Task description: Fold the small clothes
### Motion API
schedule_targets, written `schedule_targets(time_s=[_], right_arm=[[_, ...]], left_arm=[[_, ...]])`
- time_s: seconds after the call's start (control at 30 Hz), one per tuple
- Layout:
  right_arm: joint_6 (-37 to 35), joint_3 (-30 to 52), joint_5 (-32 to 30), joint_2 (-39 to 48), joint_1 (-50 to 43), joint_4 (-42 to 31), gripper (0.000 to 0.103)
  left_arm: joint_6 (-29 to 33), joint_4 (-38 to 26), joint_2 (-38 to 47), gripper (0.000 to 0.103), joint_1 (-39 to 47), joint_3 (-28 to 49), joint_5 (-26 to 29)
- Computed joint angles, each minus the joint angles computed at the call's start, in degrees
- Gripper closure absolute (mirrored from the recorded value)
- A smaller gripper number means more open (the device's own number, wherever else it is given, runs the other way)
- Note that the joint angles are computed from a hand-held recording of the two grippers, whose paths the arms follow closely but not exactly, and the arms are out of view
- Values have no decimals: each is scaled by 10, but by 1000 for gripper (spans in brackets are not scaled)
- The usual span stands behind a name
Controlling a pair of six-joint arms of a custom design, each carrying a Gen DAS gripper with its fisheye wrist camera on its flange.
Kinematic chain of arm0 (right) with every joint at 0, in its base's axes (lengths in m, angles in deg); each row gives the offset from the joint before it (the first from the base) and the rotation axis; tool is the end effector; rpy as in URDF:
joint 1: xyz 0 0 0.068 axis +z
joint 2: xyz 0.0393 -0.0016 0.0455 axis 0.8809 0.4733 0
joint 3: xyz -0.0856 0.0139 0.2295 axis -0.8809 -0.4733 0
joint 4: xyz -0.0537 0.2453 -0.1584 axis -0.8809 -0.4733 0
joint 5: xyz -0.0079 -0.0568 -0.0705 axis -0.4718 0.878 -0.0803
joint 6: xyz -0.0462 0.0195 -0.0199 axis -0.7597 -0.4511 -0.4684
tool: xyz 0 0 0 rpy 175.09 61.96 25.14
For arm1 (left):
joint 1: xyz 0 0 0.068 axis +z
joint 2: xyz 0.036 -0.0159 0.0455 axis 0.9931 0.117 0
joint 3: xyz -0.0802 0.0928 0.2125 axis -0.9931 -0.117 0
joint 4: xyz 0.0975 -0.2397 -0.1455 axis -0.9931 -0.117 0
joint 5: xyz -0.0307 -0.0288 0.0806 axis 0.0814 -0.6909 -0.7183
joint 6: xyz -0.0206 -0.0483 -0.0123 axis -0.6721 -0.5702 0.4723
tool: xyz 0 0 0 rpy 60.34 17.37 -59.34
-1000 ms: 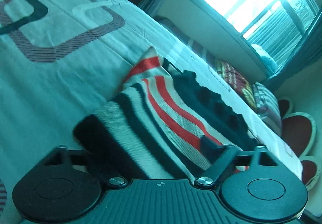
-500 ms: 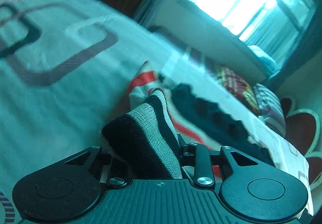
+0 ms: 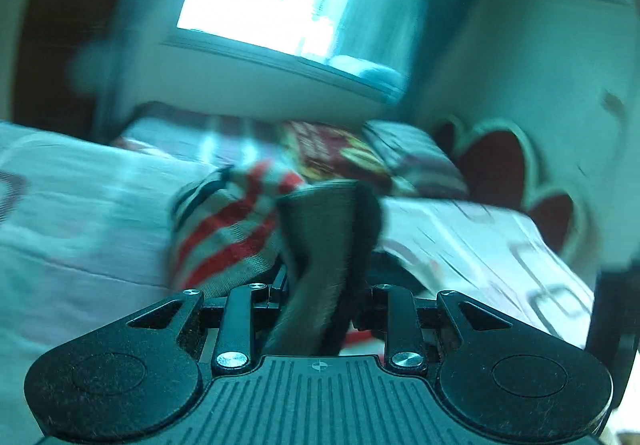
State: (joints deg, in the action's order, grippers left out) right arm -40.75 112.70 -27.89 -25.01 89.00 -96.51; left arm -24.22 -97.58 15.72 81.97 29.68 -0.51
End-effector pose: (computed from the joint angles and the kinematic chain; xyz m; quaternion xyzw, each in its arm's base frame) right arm 0.2177 0.0896 0.1817 0.2608 0.8489 0.0079 0.4597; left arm 0.3322 -0.0335 0.2019 0.2541 0.8084 -0.3261 0.4190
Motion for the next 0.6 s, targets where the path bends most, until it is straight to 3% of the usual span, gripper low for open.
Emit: schedule_targets(time_s=[0.17, 0.23, 0.4, 0.47, 0.5, 0.53, 0.6], right_arm=[[34, -56, 24, -155, -13, -119, 61], [45, -76, 7, -217, -30, -166, 60], [71, -112, -26, -337, -51, -225, 56], [65, -115, -51, -356, -65, -219, 49], [63, -115, -62, -357, -71, -212, 47], [65, -114, -66, -359, -66, -209, 44], [61, -110, -98, -349, -77, -192, 40]], left_arm=[[8, -32, -34, 75, -65, -40, -9], [14, -49, -40, 75, -84, -51, -17], [119, -84, -111, 74, -124, -105, -96], [136, -115, -143, 55, -123, -104, -104], [131, -136, -155, 31, -129, -99, -97], [135, -153, -177, 15, -121, -103, -83], [158, -176, -235, 13, -111, -120, -71]])
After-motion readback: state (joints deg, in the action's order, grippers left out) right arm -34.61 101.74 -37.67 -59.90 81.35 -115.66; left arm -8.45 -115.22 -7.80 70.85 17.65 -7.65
